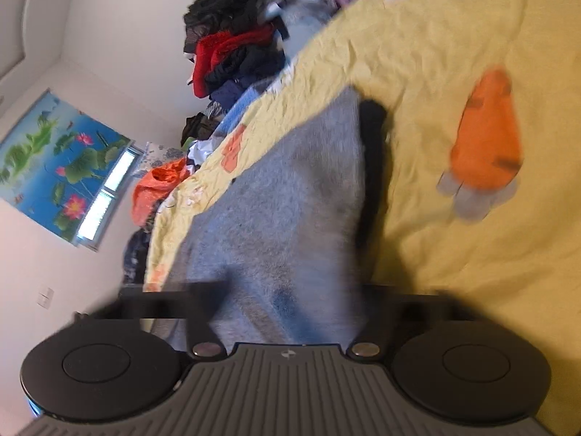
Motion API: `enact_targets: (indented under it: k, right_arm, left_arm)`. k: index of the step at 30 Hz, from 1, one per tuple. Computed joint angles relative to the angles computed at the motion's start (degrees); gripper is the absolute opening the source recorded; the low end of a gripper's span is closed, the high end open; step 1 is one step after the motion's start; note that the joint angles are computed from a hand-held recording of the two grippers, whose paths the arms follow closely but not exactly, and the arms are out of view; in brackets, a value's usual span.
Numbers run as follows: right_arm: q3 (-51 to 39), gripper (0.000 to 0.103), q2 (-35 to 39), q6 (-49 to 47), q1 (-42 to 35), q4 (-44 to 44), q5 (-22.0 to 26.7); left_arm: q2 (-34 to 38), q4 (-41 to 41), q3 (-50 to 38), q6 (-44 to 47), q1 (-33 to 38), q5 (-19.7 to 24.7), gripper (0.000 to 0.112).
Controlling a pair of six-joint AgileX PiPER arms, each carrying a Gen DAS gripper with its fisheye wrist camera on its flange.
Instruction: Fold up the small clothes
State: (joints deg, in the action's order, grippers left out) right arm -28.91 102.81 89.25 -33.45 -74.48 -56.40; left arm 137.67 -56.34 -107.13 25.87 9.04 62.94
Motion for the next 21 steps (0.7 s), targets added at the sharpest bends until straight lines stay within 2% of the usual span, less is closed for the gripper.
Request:
enact_targets:
  k: [2,6,15,18,19,20,21]
  right_arm:
    - [1.3,0.015,0.4,-2.4,0.5,3.1,-1.1]
    - [4.3,0.014,-0.7,-2.8,-1.4,6.7,-6.7]
    - [5.5,0.014,-11.0,4.4,-7.7,-1.5,-11.3]
    - [7.0,0.014,-13.3,4.5,-9.6,-5.7,-10.3]
    - [7.3,0.014,-14.2,4.5,-10.2,-7.4,-8.4]
    - [7.2,0.015,-13.5,4.5,-10.8,-9.7,-7.0]
    - [6.7,0.017,-11.2,4.3,-12.0,-13.0,-6.4]
  left_arm:
    - [-0.9,0.1,2.3,2.0,0.6,-1.3,0.006]
    - [-3.2,-5.1,6.7,7.4,2.0,-0.4,0.005]
    - [-9.1,-3.8,9.4,8.6,3.5,3.4,0.005]
    - [-10.9,-2.9,13.0,10.8,5.3,4.0,0.005]
    - [-10.7,-2.6,14.0,11.1,5.9,4.6,0.006]
    - [-10.3,-1.8,15.2,11.3,6.6,4.6,0.006]
    - [-10.7,-0.4,17.4,12.6,6.9,2.6,0.006]
